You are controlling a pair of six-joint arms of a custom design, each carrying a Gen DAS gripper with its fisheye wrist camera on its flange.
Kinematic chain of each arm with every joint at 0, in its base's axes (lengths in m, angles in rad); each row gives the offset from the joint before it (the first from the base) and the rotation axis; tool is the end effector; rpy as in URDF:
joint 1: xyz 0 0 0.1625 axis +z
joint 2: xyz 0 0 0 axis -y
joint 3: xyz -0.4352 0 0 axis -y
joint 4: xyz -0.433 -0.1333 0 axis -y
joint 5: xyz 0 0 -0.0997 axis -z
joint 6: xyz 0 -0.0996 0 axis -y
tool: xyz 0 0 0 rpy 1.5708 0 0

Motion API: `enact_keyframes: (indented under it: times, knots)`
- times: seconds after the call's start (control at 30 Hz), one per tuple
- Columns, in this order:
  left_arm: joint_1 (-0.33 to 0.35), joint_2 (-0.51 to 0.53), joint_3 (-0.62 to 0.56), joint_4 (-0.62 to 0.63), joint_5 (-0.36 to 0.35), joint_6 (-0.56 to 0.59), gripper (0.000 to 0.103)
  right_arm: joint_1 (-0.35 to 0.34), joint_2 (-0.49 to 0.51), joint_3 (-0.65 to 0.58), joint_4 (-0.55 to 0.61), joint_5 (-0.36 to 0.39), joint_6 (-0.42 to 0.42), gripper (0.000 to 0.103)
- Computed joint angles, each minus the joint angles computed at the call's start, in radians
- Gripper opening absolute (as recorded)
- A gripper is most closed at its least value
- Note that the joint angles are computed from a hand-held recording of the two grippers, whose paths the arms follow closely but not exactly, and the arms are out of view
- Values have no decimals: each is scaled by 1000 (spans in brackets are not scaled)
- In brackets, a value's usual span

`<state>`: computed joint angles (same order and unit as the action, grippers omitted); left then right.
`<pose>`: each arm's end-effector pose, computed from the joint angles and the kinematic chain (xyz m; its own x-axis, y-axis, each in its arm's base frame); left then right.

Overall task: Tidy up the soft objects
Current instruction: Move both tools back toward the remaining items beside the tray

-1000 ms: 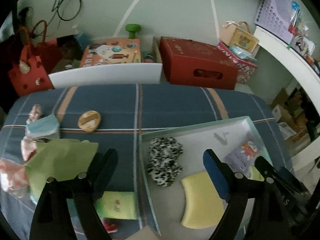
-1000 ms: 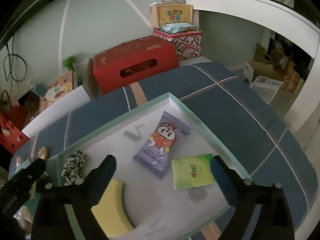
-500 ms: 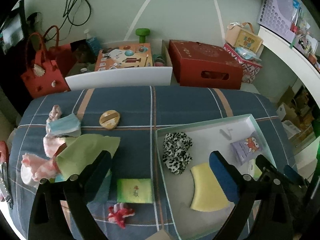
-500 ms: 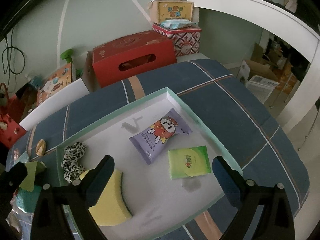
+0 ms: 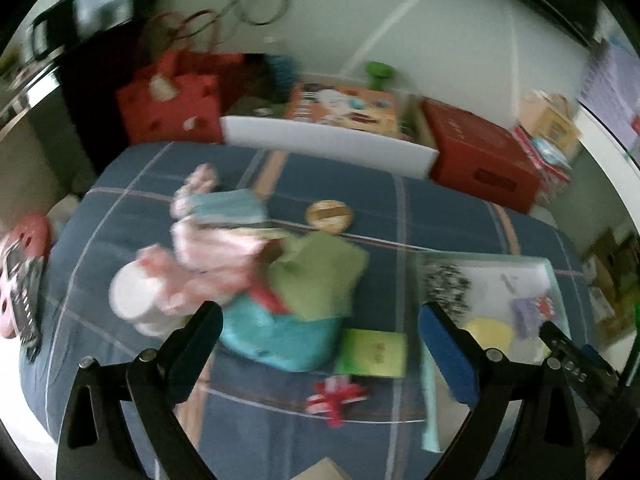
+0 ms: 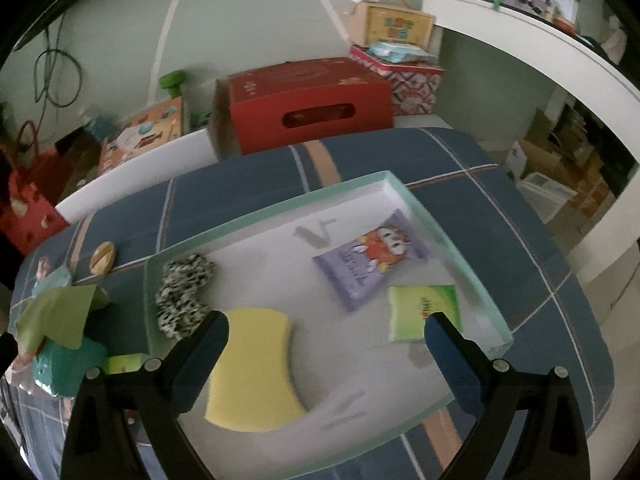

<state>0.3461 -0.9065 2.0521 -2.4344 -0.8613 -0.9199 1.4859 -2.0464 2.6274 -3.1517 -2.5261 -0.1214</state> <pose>-0.4235 -0.3634 0.0104 -0.7714 0.2105 -0.6005 0.4784 0.8141 -0.3292 0.0293 -0.2684 0.3646 -0.5188 0.6629 0.5399 -0.0171 0.6233 -0.7818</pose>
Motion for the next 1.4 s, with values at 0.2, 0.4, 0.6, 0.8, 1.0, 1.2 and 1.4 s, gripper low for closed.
enact_keyframes:
  times: [0.2, 0.4, 0.6, 0.8, 1.0, 1.2, 1.4]
  knots:
    - [35, -104, 88, 68, 15, -158, 98, 29, 47, 5, -8, 43, 5, 100]
    - [50, -188, 165, 94, 13, -269, 98, 69, 130, 12, -45, 39, 9, 103]
    - [66, -240, 210, 94, 12, -317, 98, 103, 192, 17, -45, 69, 12, 103]
    - [81, -237, 217, 72, -6, -317, 98, 141, 246, 24, -43, 108, 21, 103]
    - [96, -173, 191, 17, -80, -211, 98, 143, 278, 22, -2, 94, 31, 103]
    - [103, -115, 161, 1, -132, -162, 98, 135, 258, 20, 61, 59, 64, 103]
    - [112, -65, 125, 36, -171, -143, 98, 124, 225, 12, 161, 35, 123, 103]
